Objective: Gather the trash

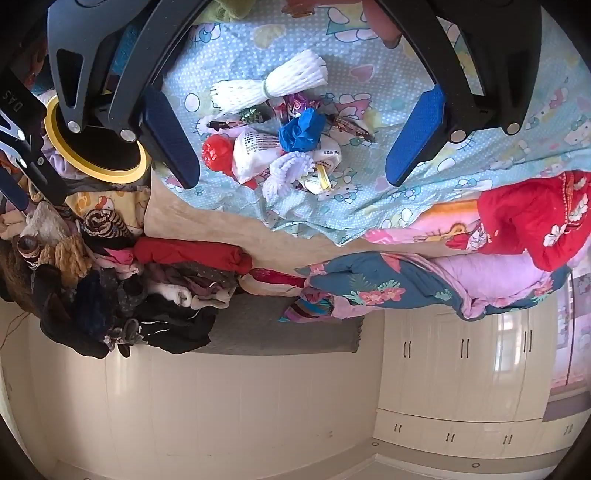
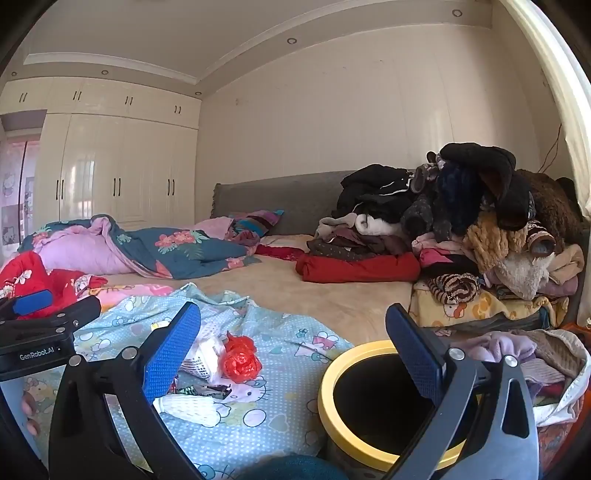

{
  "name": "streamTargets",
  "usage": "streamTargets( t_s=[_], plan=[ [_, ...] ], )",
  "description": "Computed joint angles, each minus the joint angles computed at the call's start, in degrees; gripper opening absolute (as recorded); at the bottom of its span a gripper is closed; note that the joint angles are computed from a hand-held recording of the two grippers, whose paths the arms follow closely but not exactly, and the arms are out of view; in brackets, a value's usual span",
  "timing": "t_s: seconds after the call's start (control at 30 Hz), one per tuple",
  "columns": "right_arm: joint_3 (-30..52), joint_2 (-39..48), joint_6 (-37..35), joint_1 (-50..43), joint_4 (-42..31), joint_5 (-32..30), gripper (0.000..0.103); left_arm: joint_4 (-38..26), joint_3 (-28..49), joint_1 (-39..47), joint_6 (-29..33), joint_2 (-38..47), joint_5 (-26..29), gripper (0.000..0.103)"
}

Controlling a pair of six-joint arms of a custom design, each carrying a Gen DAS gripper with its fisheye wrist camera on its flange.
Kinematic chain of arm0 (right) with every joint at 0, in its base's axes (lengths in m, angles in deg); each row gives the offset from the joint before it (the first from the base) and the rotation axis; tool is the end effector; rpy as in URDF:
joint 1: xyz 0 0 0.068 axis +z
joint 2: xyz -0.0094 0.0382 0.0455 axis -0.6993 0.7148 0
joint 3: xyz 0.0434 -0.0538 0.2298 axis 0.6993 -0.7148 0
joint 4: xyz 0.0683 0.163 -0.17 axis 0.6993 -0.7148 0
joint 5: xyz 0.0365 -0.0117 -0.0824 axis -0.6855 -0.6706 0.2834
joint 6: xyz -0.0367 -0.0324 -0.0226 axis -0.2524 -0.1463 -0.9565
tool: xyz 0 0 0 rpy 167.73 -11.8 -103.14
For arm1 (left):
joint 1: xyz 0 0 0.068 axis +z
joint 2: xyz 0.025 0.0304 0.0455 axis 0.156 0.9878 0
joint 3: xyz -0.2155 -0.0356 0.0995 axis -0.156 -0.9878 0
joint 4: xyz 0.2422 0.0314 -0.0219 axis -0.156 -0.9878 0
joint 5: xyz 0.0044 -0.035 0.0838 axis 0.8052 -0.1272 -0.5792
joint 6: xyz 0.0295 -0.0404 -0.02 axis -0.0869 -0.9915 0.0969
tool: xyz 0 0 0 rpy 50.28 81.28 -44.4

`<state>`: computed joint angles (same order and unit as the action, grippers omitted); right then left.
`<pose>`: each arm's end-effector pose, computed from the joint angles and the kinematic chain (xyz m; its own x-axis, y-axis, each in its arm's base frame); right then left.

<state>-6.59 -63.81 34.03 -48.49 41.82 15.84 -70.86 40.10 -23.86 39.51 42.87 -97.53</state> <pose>0.1489 -0.0181 0.2398 -0.1183 0.0465 -0.9919 0.2759 0.9611 0.0122 0.2327 -0.1396 0.2590 -0.3179 0.0411 -0.9472 0.2860 0.9567 -0.0544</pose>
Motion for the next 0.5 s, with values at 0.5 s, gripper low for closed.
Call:
streamTargets(
  t_s=[0.5],
  plan=[
    [0.09,-0.23,-0.03,-1.18,-0.4,-1.45,0.097,0.78,-0.11,-0.38,0.13,0.67,-0.52,0.092]
  ],
)
